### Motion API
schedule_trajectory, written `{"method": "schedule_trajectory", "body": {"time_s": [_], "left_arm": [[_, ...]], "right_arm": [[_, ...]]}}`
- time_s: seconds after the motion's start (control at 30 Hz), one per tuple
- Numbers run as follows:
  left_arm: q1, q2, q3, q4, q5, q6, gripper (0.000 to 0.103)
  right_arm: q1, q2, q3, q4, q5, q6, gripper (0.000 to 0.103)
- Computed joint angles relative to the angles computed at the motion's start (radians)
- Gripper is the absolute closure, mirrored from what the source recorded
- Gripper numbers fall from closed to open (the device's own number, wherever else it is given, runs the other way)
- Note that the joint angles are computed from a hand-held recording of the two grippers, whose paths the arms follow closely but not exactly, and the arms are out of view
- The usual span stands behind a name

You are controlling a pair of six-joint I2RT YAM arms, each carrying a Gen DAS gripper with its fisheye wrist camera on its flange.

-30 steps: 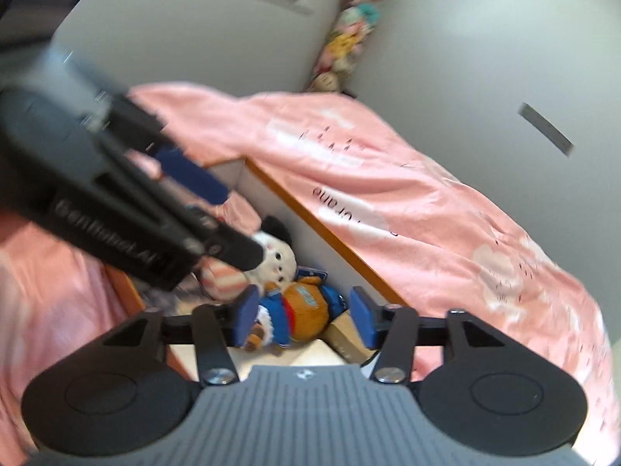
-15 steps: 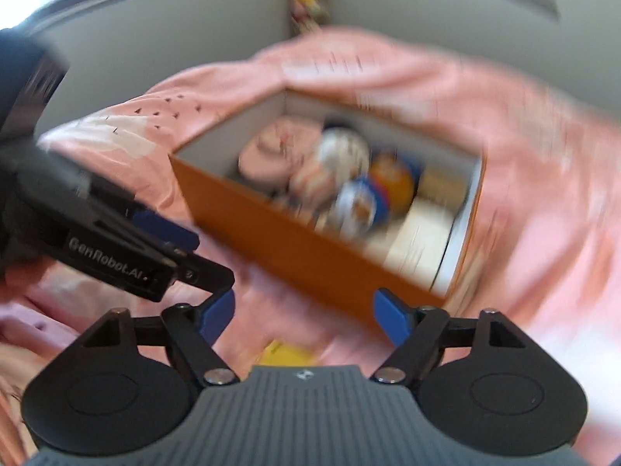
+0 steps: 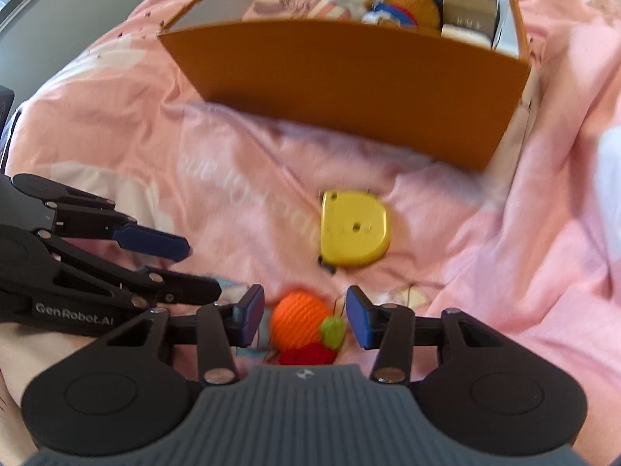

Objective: Organize objects
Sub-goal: 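Withdraw both grippers from the orange box toward the items on the bedding, then grasp the yellow tape measure with the left gripper while the right gripper grasps the orange fruit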

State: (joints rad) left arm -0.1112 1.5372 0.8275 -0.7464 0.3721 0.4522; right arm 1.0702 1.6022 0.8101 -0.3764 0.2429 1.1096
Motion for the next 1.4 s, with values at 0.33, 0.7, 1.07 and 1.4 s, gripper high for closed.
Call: {"method": "schedule_trajectory", "body": {"time_s": [0.33, 0.7, 1.07, 1.4], "left_arm": [[-0.02, 0.01, 0.006, -0.005, -0.024, 0.009, 0.047], [-0.046, -0.037, 0.006, 0.018, 0.071, 0.058, 0.05], [-0.188, 0.174, 0.16, 0.139, 0.082, -0.22, 0.028], [-0.278, 0.33, 0.216, 0.21, 0.039, -0.434, 0.029]], "right_arm": [[-0.017, 0.072, 0.015, 0.006, -0.079, -0.004, 0.051], [-0.026, 0.019, -0.032, 0.032, -0.065, -0.007, 0.056], [-0.092, -0.115, -0.042, -0.183, 0.173, -0.057, 0.056], [-0.212, -0.082, -0.188, 0.029, 0.069, -0.095, 0.056]]}}
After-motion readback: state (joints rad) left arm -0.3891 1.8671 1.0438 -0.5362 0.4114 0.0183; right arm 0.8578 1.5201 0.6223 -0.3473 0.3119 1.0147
